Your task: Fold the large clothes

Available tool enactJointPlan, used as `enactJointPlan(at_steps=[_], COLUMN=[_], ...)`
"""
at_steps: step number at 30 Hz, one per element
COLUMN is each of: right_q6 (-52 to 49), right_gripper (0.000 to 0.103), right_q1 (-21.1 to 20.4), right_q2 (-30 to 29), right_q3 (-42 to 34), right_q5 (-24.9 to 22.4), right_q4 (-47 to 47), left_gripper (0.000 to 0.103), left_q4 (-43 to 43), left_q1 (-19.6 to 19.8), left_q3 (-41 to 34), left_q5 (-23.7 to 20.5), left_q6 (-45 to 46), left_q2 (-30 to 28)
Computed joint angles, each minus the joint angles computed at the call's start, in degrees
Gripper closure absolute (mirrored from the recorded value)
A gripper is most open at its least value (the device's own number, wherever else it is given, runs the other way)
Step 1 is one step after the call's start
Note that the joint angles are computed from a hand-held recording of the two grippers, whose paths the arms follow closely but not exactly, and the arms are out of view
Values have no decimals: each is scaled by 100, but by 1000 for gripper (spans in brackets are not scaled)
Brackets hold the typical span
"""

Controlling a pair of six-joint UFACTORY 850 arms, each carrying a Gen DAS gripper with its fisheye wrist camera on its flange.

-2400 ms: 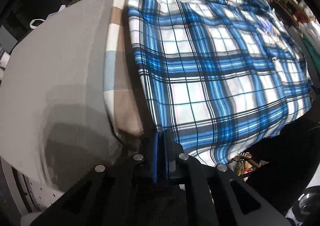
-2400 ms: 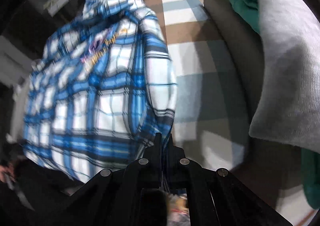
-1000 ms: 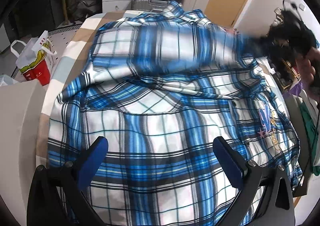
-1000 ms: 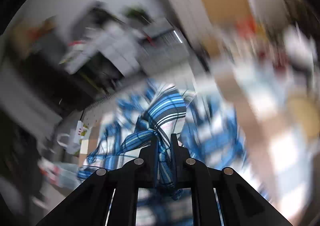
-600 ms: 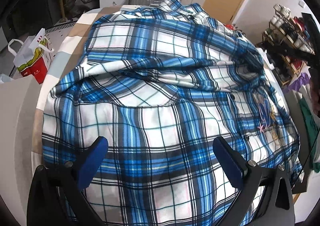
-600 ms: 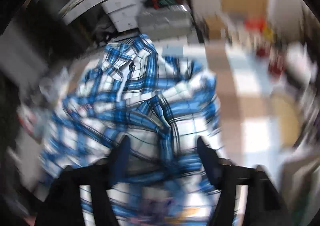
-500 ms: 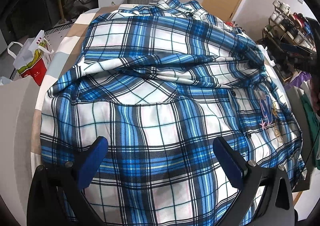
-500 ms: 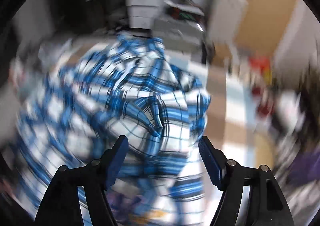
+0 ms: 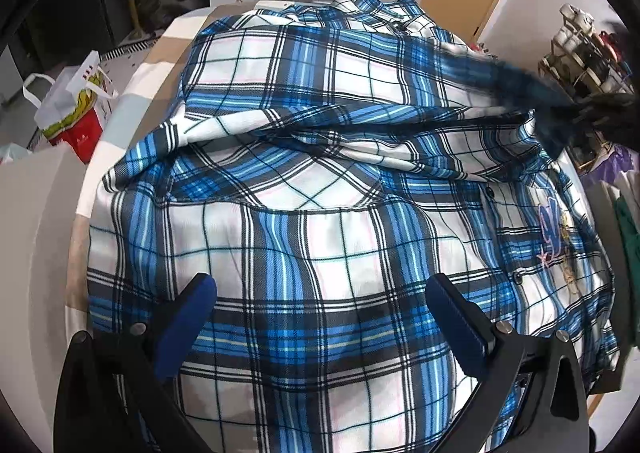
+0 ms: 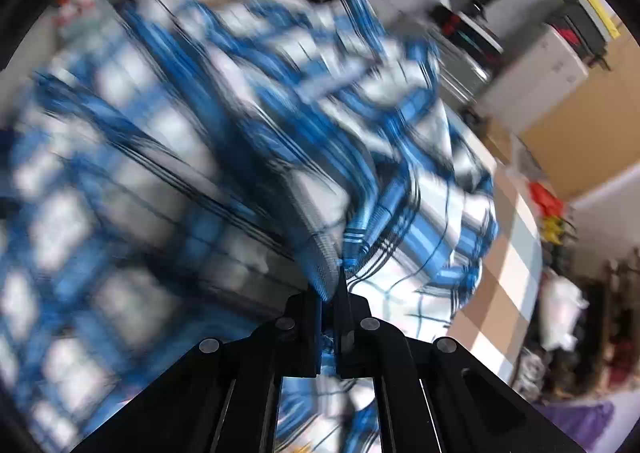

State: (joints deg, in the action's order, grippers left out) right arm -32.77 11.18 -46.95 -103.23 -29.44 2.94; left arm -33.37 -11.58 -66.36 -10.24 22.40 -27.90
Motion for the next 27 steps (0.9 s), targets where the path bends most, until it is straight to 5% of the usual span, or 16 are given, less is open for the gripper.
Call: enactJointPlan(at_steps=[6, 11, 14, 17, 18, 21, 24, 27], right_q6=[-1316, 422, 1587, 2473, 2289, 665, -1133, -1615], right_gripper=[100, 98, 94, 64, 54, 44, 18, 16], right_q1=[-352, -727, -989, -1137, -1196, -1278, -1291, -1101], right_q2=[272, -677, -1333, -1683, -1530, -870, -460, -282], right_q3=[-767, -2115, -2646, -2643, -2185, -896, -200, 124], right_q5=[-2215, -3667, -3265, -2438, -1839, -756, -718, -210], right_q4=[3394, 4592, 4375, 3560, 3558, 4872, 5937, 5451], left_gripper=[1, 1, 1, 1, 1, 1, 1, 1], left_q4=[-243, -612, -503, -393, -435, -368, -468, 86], left_q1=[-64, -25, 18, 22, 27, 13, 1, -64], left_q3=[70, 113, 68, 51, 48, 32, 2, -6], left_q5=[46, 46, -14, -71, -95, -132, -171, -156], left_q6=[362, 754, 647, 450, 494, 453, 575, 98], left_q2=[63, 96, 48, 36, 33, 16, -14, -28])
